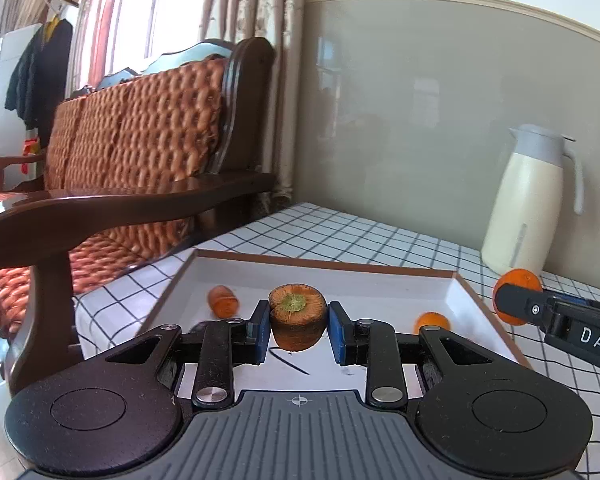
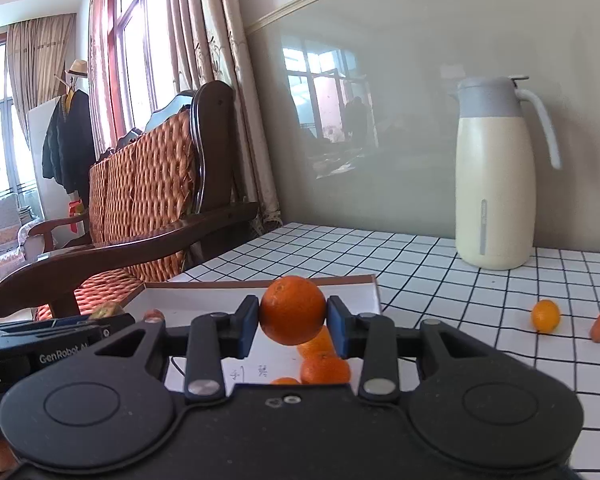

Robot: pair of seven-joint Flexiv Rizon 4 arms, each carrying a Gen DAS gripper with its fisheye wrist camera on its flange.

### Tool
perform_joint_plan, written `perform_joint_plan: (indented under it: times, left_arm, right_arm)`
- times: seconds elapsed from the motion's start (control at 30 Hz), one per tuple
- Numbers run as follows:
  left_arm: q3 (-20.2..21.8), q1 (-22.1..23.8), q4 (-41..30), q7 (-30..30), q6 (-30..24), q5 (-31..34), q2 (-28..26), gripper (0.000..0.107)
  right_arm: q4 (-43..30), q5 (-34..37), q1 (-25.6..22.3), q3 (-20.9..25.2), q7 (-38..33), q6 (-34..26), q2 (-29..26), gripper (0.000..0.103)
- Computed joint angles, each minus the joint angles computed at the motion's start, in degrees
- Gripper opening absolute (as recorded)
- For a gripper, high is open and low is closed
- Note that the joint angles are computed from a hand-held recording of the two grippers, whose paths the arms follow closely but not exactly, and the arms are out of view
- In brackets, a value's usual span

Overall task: Organize fruits
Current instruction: 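Lift the carrot piece and orange and carry them toward the tray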

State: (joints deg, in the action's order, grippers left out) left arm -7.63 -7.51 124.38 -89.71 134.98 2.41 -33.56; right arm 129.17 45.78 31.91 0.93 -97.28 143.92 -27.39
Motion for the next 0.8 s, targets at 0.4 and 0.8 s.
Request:
perform_joint_plan:
  times: [0.4,0.8]
  left_arm:
    - [0.6,0.6,-3.3,1.0,-2.2,-1.8,-2.2,0.031]
    - [-0.8,1.8,-9.6,2.0,-8.5,-3.0,-5.2,0.031]
  right_arm:
    - [-5.1,1.5,1.3,-2.6,-2.2,-3.9,-2.7,0.029]
    - [-10.3,1.2,1.5,-6.6,-1.2,-10.0,-5.7,0.029]
